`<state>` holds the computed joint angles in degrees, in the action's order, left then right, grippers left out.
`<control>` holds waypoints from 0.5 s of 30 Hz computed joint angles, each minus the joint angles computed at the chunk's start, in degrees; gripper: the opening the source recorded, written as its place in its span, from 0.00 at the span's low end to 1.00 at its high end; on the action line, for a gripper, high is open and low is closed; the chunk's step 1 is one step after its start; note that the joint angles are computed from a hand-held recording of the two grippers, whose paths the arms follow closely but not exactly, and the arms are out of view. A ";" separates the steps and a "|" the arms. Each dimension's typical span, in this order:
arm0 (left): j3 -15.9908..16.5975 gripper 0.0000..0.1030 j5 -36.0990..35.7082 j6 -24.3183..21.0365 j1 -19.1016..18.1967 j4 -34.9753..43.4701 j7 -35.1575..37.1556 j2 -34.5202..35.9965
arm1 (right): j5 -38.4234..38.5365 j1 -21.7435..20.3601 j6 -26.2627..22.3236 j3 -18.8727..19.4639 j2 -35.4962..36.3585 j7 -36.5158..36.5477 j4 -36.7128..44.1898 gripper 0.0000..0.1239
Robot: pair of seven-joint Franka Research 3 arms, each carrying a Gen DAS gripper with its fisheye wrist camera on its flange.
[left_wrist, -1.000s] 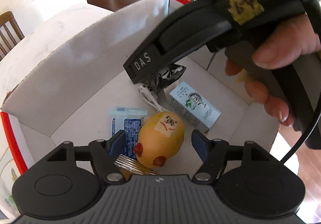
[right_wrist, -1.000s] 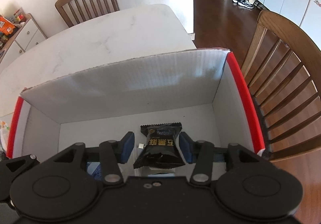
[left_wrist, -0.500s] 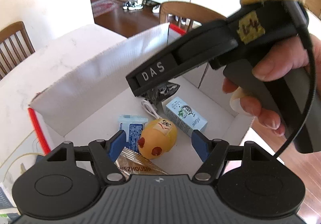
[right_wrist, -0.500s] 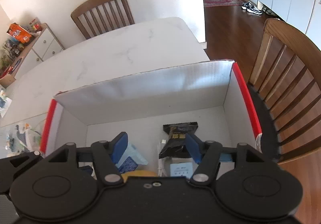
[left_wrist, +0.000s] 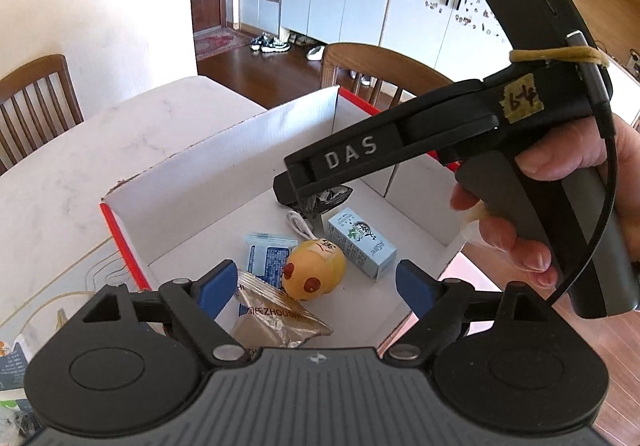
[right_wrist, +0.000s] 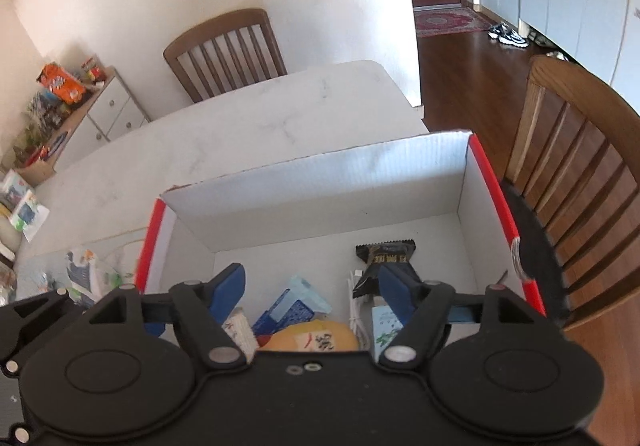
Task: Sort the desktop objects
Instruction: 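Withdraw both tools from the shoebox back over the table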
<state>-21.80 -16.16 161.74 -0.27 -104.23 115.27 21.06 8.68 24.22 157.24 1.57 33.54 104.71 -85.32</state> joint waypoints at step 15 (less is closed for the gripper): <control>-4.22 0.96 -21.57 2.74 6.25 -9.42 19.46 -8.96 | -7.38 7.62 8.44 -5.51 -6.86 11.89 -10.68 0.60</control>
